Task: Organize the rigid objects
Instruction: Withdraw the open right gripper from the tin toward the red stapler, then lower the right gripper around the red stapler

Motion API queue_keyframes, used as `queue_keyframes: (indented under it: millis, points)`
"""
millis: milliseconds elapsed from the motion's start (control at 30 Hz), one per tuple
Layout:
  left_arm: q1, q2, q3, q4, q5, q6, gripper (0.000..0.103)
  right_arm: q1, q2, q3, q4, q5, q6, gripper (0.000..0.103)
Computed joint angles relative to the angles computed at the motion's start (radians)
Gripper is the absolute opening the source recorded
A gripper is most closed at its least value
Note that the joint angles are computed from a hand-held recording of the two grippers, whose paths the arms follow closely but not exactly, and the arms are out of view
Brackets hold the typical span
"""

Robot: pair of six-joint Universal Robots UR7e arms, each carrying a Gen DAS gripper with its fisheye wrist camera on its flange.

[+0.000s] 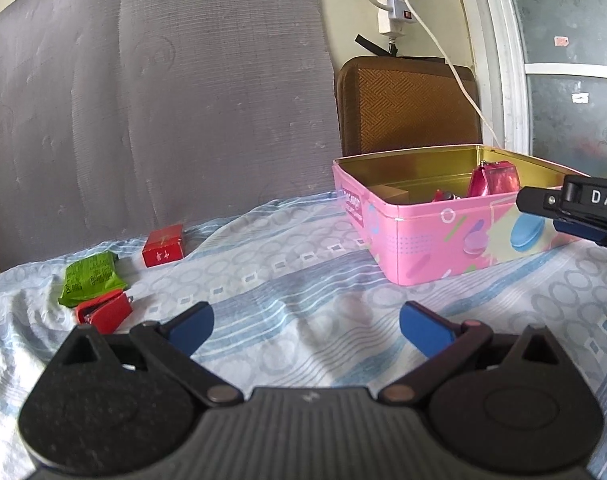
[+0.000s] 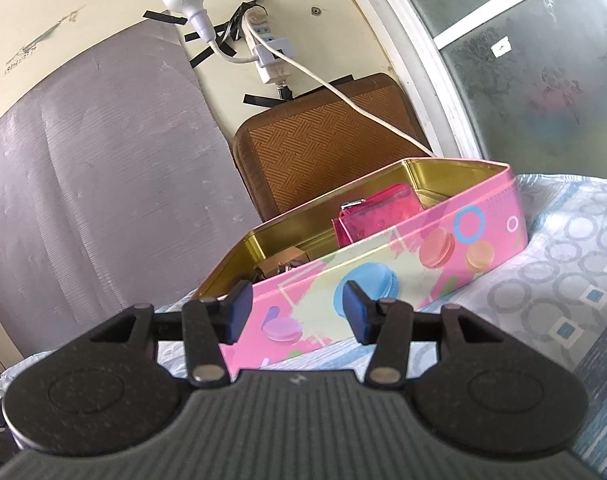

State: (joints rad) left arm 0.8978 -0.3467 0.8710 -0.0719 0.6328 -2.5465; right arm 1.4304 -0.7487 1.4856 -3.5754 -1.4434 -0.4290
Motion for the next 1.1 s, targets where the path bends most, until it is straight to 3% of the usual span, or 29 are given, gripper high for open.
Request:
queue_keyframes:
  millis: [300, 533, 733, 900, 1100]
  points:
    - [-0.001, -0.008, 0.016, -0.006, 0.009, -0.004, 0.102, 0.008, 0.004, -0.003, -0.006, -0.021, -0.027, 0.053]
    - [0.009, -0.020, -0.001, 0.102, 0.005, -0.086, 0.102, 0.013, 0.010, 0.009, -0.047, -0.006, -0.099, 0.057]
    - [0.031, -0.124, 0.135, -0.005, -0.046, -0.086, 0.102, 0.027, 0.019, 0.019, -0.076, -0.013, -0.205, 0.057]
    - [0.057, -0.224, 0.262, -0.160, -0.106, 0.002, 0.102, 0.043, 0.032, 0.033, -0.112, -0.014, -0.326, 0.057]
    - [0.091, -0.333, 0.380, -0.300, -0.143, 0.026, 0.102, 0.068, 0.042, 0.021, -0.016, 0.002, -0.326, 0.057]
